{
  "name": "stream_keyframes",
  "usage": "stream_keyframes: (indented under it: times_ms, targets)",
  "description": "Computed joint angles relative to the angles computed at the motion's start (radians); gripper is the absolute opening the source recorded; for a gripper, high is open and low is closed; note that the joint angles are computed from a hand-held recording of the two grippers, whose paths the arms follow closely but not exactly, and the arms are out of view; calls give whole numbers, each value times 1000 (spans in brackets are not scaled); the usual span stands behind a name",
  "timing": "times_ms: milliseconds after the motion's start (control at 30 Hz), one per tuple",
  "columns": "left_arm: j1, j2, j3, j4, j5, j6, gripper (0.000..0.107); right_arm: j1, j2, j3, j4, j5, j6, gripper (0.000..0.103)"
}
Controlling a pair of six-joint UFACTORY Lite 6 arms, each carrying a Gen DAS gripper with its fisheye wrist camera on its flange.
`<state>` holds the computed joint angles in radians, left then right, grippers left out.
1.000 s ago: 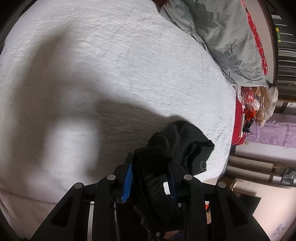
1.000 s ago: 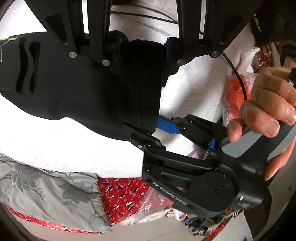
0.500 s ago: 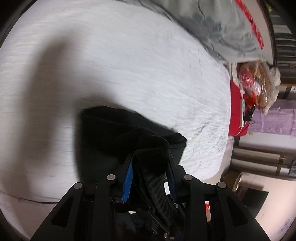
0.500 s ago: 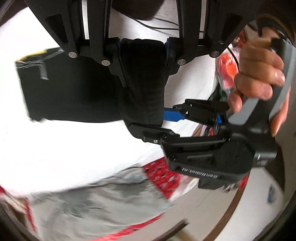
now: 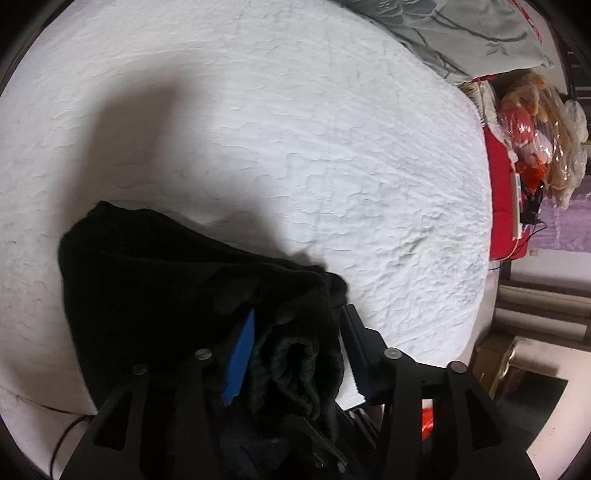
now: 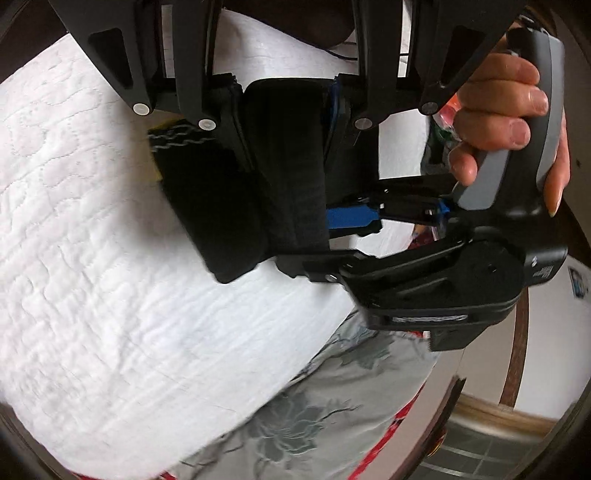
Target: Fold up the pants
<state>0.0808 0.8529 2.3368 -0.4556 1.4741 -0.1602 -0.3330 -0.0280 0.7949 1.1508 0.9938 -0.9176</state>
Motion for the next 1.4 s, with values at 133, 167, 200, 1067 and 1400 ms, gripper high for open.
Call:
stream_keyframes:
  times_ms: [133,167,200,1067,1400]
  targets:
    - [9,-123,-172,-31,-88,49,51,-88,34,8,-18,40,-3,44]
    - [20,-172,-242,-57,-119,72,51,-113,39,13,-29,45,-4,44]
    - [35,-204,-280,-76,-132,88,52,-133,49,24,-41,52,-5,44]
    - [279,-564,-956,-117,-531,327,51,173,134,266,-243,-248,93,25]
    - [177,-602,-1035,1,-681,240,49,15,375,390,-115,-27,-14,22]
